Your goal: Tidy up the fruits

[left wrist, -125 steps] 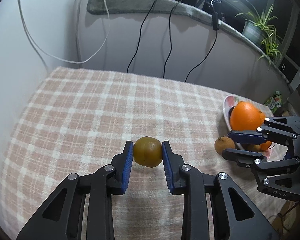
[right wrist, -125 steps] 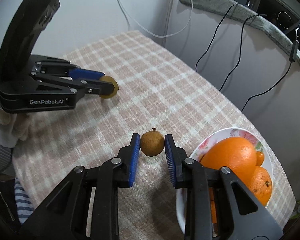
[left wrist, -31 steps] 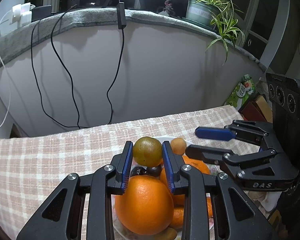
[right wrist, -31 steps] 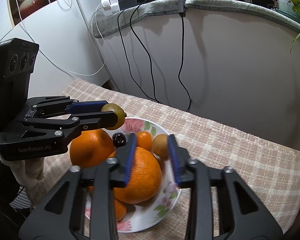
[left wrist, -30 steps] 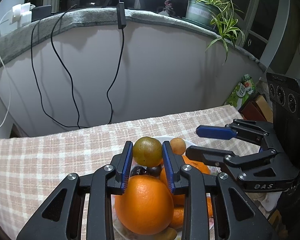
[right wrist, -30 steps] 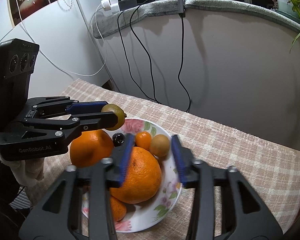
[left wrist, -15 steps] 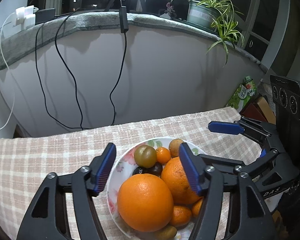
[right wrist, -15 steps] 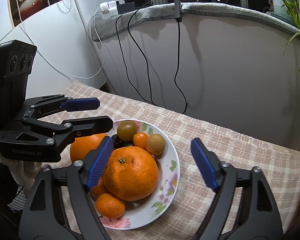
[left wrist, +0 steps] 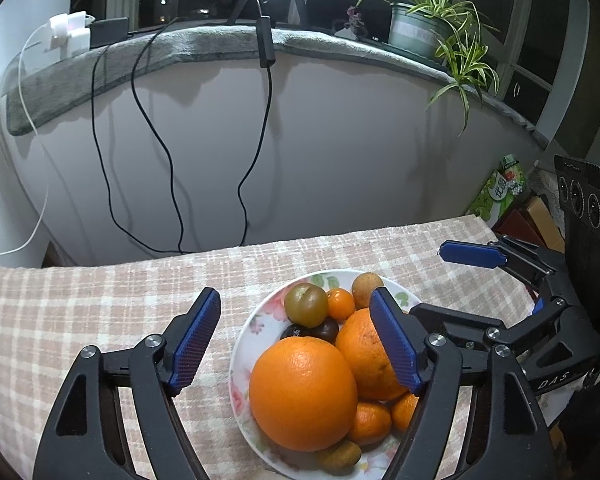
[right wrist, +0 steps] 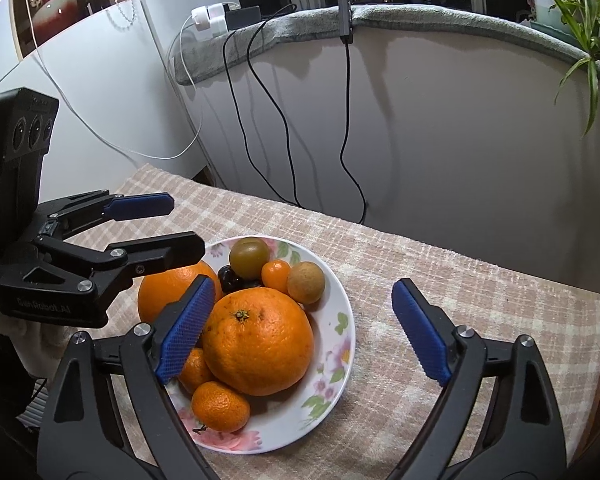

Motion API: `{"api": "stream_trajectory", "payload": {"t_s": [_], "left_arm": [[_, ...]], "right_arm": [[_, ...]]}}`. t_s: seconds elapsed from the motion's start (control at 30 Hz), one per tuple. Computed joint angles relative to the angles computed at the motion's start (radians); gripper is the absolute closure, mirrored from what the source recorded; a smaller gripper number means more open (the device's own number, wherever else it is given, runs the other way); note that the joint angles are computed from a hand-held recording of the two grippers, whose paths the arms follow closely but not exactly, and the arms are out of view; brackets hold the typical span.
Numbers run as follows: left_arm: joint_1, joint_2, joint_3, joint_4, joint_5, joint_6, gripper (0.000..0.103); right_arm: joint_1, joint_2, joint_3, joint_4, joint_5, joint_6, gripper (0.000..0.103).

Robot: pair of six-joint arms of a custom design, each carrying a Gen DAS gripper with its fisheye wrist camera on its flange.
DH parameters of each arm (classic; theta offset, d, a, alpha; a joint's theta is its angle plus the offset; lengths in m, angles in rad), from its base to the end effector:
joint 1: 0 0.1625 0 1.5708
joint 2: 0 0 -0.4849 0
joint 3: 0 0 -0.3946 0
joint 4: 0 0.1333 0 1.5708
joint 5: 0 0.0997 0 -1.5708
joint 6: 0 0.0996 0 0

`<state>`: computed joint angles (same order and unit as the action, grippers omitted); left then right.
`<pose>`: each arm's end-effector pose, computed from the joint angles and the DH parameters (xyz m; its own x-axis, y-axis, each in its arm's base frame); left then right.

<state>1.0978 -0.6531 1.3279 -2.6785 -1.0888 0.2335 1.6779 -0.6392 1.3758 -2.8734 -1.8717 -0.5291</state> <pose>-0.2141 -0.8124 0.1723 -0.7579 0.4113 -0.5064 0.6053 0.7328 -0.3108 0.1905 -0.8009 0.1599 -0.7889 -0.3753 0.4866 -0.5658 0.7527 -0.3367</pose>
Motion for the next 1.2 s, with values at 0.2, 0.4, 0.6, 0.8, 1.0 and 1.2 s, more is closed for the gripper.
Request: {"api": "stream_trajectory", "payload": {"t_s": [0.2,0.4,0.6,0.8,1.0,1.2], "left_arm": [[-0.004,-0.006,0.012,-0.012,0.006,-0.005,0.026],[-0.011,-0.018,0.037,-0.032,0.017,-0.002,0.026],[-0.018,-0.033,0.068,-0.067,0.027,-0.002,0.026],[-0.025,-0.050,0.099,-0.104,0.035,0.001,0.026],[-0.030,-0.072,0.137,-0.138,0.039,0.002,0.026],[-0.036,-0.098,0.179,-0.177,0.038,0.000,0.026]], "right_arm": [[0.000,-0.009,0.020,-0.025,-0.004,0.020,0.010],[0.006,-0.017,0.050,-0.075,-0.015,0.023,0.010],[0.014,-0.025,0.078,-0.132,-0.032,0.023,0.010],[0.030,-0.034,0.110,-0.198,-0.050,0.022,0.010],[0.054,-0.038,0.144,-0.278,-0.097,0.033,0.010],[0.081,-0.038,0.173,-0.348,-0.144,0.048,0.010]]}}
